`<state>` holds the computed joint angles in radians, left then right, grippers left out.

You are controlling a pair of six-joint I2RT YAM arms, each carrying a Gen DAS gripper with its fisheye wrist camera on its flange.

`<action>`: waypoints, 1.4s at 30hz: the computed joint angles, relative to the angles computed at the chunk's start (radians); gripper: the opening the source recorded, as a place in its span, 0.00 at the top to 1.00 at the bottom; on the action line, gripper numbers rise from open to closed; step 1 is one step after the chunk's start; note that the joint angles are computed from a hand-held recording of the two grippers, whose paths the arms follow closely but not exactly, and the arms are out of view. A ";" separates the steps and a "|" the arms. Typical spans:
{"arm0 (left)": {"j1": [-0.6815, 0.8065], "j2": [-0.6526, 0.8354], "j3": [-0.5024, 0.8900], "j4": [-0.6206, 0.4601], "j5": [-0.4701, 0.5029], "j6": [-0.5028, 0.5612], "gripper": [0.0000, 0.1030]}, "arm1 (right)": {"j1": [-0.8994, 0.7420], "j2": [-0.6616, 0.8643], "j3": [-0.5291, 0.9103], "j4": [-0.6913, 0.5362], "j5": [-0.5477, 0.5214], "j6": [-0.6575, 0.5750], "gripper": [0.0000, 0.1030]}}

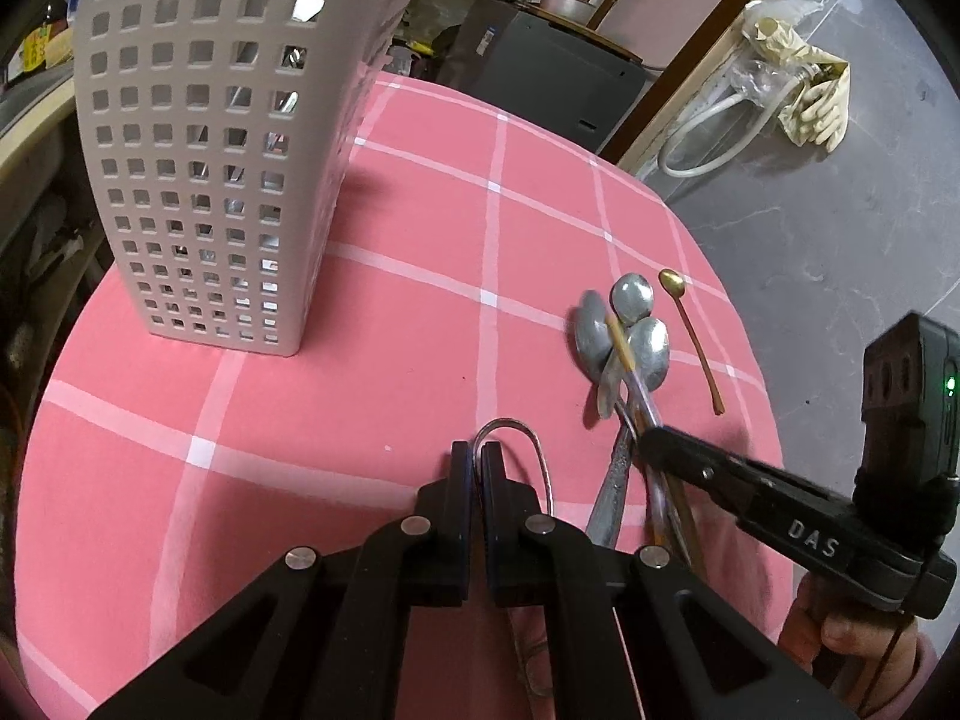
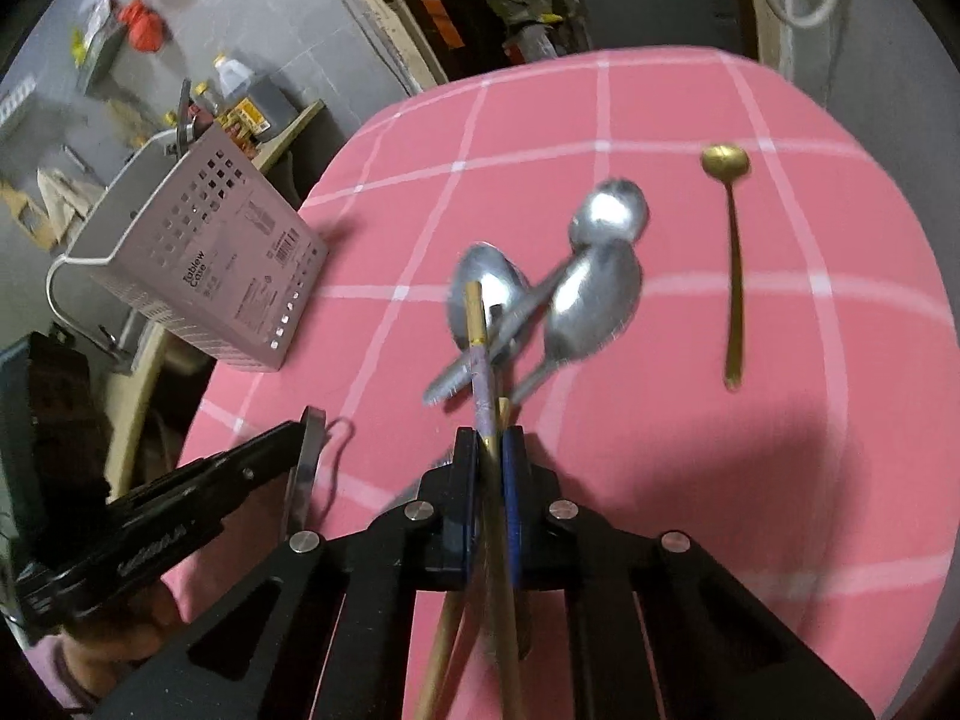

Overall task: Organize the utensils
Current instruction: 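Grasp the wire-handled utensil with the left tool while the right tool grasps the wooden chopsticks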

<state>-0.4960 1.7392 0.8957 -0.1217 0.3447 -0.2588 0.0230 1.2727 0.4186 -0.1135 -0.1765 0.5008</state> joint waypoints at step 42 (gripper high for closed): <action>0.044 -0.154 -0.123 -0.061 0.034 0.040 0.96 | 0.211 -0.013 -0.002 -0.146 0.036 0.156 0.79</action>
